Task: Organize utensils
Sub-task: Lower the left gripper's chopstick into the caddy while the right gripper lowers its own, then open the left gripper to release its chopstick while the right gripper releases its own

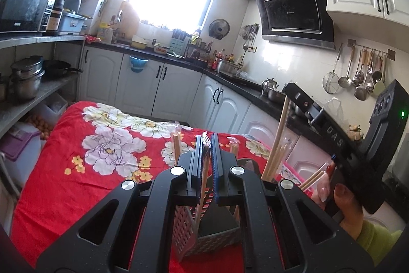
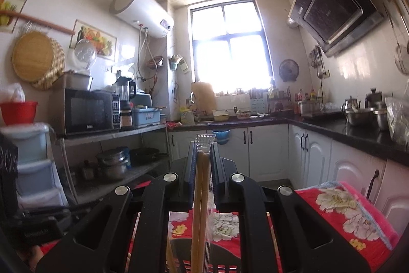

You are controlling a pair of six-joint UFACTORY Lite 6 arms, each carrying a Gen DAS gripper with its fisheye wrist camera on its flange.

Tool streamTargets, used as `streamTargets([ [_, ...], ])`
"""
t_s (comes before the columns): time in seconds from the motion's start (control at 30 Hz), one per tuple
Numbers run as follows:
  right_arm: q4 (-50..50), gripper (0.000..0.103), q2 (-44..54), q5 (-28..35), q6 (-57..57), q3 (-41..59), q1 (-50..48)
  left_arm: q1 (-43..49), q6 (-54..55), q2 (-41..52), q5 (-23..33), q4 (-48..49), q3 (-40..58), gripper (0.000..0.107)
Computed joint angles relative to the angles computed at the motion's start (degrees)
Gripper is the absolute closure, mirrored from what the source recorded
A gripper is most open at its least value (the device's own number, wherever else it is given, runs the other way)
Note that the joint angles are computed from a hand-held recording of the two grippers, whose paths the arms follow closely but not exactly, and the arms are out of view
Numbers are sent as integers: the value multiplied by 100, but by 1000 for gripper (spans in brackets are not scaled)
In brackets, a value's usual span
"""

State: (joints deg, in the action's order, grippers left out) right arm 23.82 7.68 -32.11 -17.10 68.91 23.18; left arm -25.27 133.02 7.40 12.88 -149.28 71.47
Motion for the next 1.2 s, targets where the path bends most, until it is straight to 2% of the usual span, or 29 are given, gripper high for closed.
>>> streamTargets([
  [0.3,203,92,-119,-544,-554,-567,229,33,-210,-65,-5,145,-101,104],
  [1.07,113,91,-1021,-354,-218,-1797,256,100,-680,-368,31,469,-596,103],
  [1.2,157,90,-1277,-365,-213,-2079,276,78,-881,-448,-2,641,-680,96],
])
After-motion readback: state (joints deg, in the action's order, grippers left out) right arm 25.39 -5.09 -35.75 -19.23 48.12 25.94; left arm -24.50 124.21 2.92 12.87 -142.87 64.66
